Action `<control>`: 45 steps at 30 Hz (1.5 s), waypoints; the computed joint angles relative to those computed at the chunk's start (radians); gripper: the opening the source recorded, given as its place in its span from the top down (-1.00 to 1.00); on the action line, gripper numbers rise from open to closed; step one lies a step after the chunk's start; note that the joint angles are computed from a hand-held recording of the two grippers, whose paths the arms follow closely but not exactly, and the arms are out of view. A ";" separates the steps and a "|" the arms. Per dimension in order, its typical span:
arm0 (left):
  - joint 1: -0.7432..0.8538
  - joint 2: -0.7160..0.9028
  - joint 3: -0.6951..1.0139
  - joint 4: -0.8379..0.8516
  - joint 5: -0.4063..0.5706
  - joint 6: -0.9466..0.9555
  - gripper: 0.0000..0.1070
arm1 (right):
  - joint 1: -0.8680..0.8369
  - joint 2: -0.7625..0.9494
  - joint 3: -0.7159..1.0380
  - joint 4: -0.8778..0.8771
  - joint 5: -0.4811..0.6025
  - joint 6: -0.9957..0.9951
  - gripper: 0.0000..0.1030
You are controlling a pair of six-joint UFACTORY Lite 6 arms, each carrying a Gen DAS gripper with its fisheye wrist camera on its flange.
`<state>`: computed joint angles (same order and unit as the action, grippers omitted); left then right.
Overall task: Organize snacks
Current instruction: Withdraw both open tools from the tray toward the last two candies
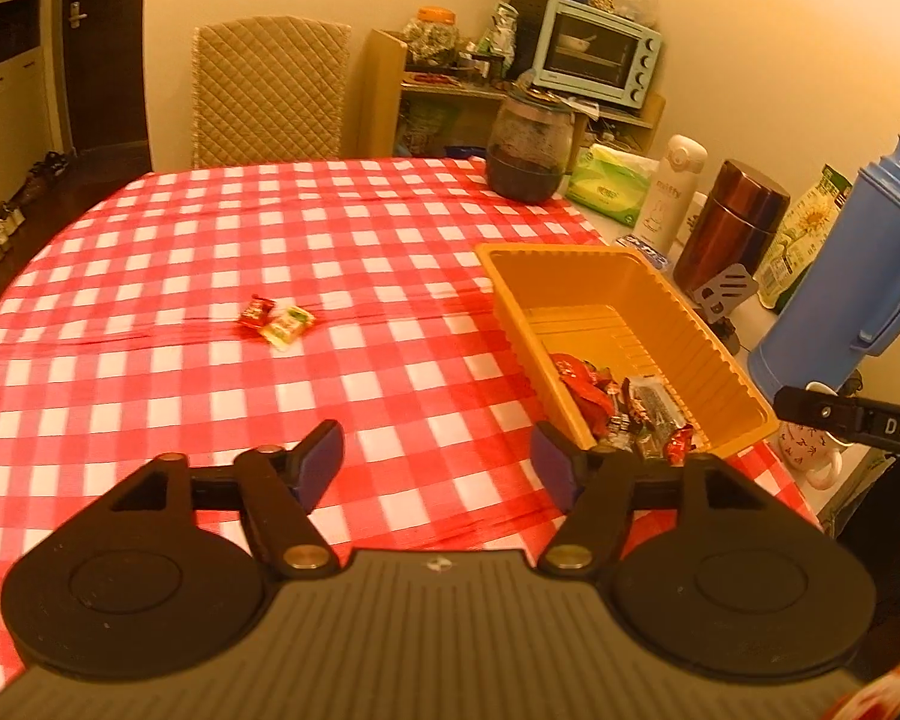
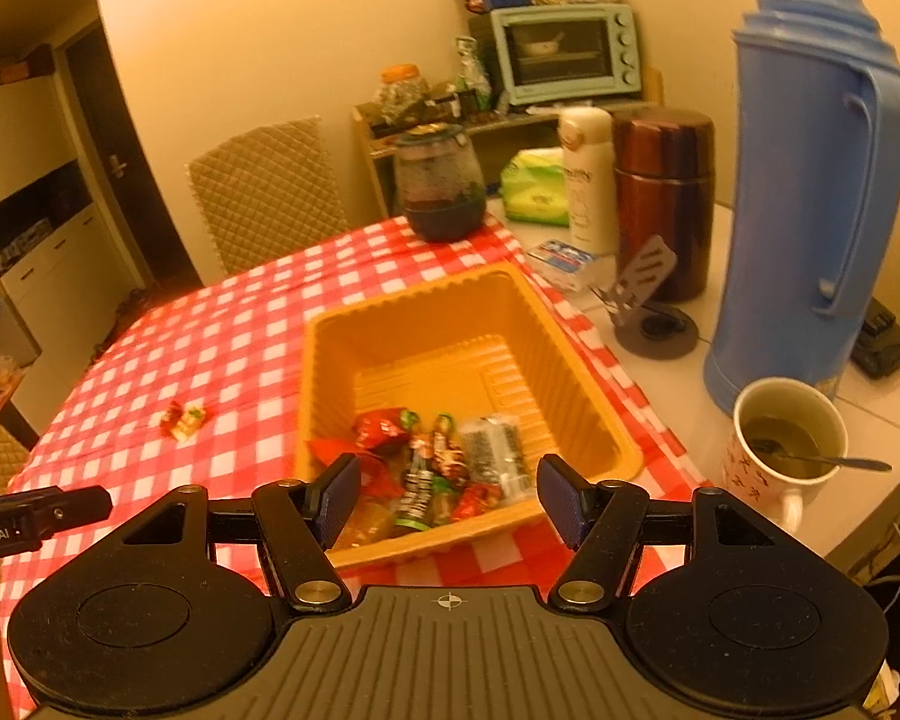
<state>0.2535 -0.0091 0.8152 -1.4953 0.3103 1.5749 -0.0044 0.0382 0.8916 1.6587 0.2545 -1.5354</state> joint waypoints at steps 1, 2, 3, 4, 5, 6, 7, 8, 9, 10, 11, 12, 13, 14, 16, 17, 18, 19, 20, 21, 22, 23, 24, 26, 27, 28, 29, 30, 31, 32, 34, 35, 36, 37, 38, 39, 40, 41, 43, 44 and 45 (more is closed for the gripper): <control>0.012 -0.012 -0.006 0.009 0.004 -0.005 -0.30 | 0.010 -0.011 -0.002 -0.002 -0.004 0.002 -0.27; 0.024 -0.023 -0.011 0.022 0.007 -0.014 -0.33 | 0.021 -0.022 -0.003 -0.009 -0.010 0.011 -0.27; 0.038 -0.033 -0.015 0.031 0.011 -0.019 -0.37 | 0.032 -0.033 -0.004 -0.018 -0.014 0.021 -0.27; 0.050 -0.042 -0.017 0.040 0.014 -0.023 -0.40 | 0.040 -0.040 -0.001 -0.036 -0.016 0.039 -0.27; 0.064 -0.050 -0.021 0.043 0.018 -0.020 -0.47 | 0.052 -0.048 -0.001 -0.045 -0.021 0.051 -0.27; 0.077 -0.058 -0.025 0.044 0.022 -0.017 -0.51 | 0.062 -0.052 0.002 -0.055 -0.024 0.062 -0.27; 0.092 -0.063 -0.026 0.051 0.030 -0.018 -0.51 | 0.073 -0.057 0.003 -0.061 -0.028 0.070 -0.27; 0.105 -0.069 -0.028 0.060 0.036 -0.023 -0.52 | 0.085 -0.061 0.006 -0.074 -0.033 0.086 -0.27; 0.119 -0.076 -0.032 0.065 0.041 -0.023 -0.54 | 0.097 -0.065 0.007 -0.084 -0.039 0.097 -0.27; 0.130 -0.080 -0.032 0.072 0.046 -0.027 -0.56 | 0.108 -0.068 0.009 -0.092 -0.043 0.107 -0.27; 0.140 -0.083 -0.032 0.079 0.049 -0.030 -0.58 | 0.120 -0.070 0.010 -0.101 -0.047 0.119 -0.27; 0.150 -0.086 -0.033 0.088 0.053 -0.036 -0.59 | 0.130 -0.069 0.014 -0.106 -0.050 0.125 -0.27; 0.159 -0.087 -0.033 0.091 0.057 -0.036 -0.60 | 0.143 -0.071 0.015 -0.115 -0.056 0.135 -0.27; 0.173 -0.089 -0.034 0.092 0.065 -0.032 -0.61 | 0.154 -0.070 0.020 -0.123 -0.059 0.142 -0.27; 0.194 -0.090 -0.034 0.100 0.074 -0.032 -0.62 | 0.177 -0.066 0.027 -0.134 -0.068 0.155 -0.27; 0.204 -0.090 -0.032 0.104 0.079 -0.032 -0.63 | 0.187 -0.062 0.033 -0.140 -0.071 0.162 -0.27; 0.214 -0.089 -0.031 0.105 0.084 -0.031 -0.64 | 0.198 -0.059 0.038 -0.142 -0.075 0.165 -0.27; 0.223 -0.088 -0.029 0.104 0.088 -0.028 -0.64 | 0.210 -0.055 0.044 -0.150 -0.081 0.174 -0.27; 0.234 -0.086 -0.028 0.103 0.094 -0.026 -0.65 | 0.220 -0.051 0.049 -0.147 -0.085 0.173 -0.27; 0.241 -0.081 -0.023 0.103 0.096 -0.025 -0.65 | 0.231 -0.044 0.056 -0.147 -0.090 0.174 -0.27; 0.248 -0.077 -0.019 0.102 0.098 -0.023 -0.66 | 0.241 -0.039 0.063 -0.147 -0.095 0.175 -0.27; 0.256 -0.071 -0.014 0.100 0.101 -0.020 -0.66 | 0.252 -0.032 0.071 -0.149 -0.101 0.178 -0.27; 0.267 -0.064 -0.007 0.101 0.108 -0.017 -0.66 | 0.260 -0.022 0.080 -0.147 -0.103 0.175 -0.27; 0.282 -0.047 0.007 0.099 0.114 -0.010 -0.67 | 0.279 -0.005 0.096 -0.133 -0.110 0.162 -0.27; 0.289 -0.038 0.014 0.096 0.115 -0.003 -0.68 | 0.288 0.007 0.108 -0.126 -0.114 0.156 -0.27; 0.296 -0.026 0.022 0.091 0.117 0.005 -0.68 | 0.299 0.020 0.118 -0.115 -0.118 0.144 -0.27; 0.302 -0.012 0.032 0.086 0.117 0.013 -0.68 | 0.310 0.036 0.132 -0.109 -0.123 0.137 -0.27; 0.308 0.003 0.043 0.080 0.118 0.022 -0.69 | 0.321 0.048 0.142 -0.091 -0.125 0.117 -0.27; 0.315 0.020 0.055 0.072 0.118 0.035 -0.69 | 0.334 0.067 0.159 -0.077 -0.129 0.101 -0.27; 0.323 0.037 0.068 0.067 0.119 0.047 -0.69 | 0.344 0.089 0.175 -0.039 -0.130 0.059 -0.27; 0.335 0.081 0.104 0.052 0.114 0.069 -0.70 | 0.370 0.143 0.219 0.026 -0.138 -0.010 -0.27; 0.340 0.107 0.126 0.047 0.113 0.078 -0.70 | 0.383 0.175 0.246 0.056 -0.140 -0.043 -0.27; 0.344 0.135 0.151 0.043 0.109 0.085 -0.70 | 0.397 0.210 0.276 0.098 -0.141 -0.089 -0.27; 0.346 0.168 0.178 0.034 0.104 0.097 -0.70 | 0.408 0.246 0.306 0.154 -0.138 -0.150 -0.27; 0.348 0.201 0.207 0.030 0.099 0.103 -0.70 | 0.419 0.285 0.341 0.190 -0.137 -0.193 -0.27; 0.349 0.236 0.238 0.023 0.092 0.112 -0.70 | 0.429 0.327 0.379 0.200 -0.135 -0.210 -0.27; 0.352 0.272 0.271 0.016 0.088 0.121 -0.70 | 0.438 0.368 0.417 0.209 -0.133 -0.228 -0.27; 0.352 0.309 0.306 0.012 0.084 0.125 -0.70 | 0.445 0.411 0.457 0.209 -0.130 -0.236 -0.27; 0.351 0.385 0.379 0.006 0.075 0.129 -0.70 | 0.453 0.505 0.552 0.111 -0.120 -0.158 -0.27; 0.350 0.425 0.417 0.008 0.070 0.125 -0.70 | 0.456 0.554 0.604 0.058 -0.113 -0.113 -0.27; 0.348 0.465 0.457 0.010 0.065 0.122 -0.70 | 0.459 0.604 0.657 0.020 -0.104 -0.085 -0.27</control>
<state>0.6013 0.4557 1.2718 -1.4852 0.3754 1.6965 0.4541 0.6419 1.5487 1.6788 0.1508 -1.6204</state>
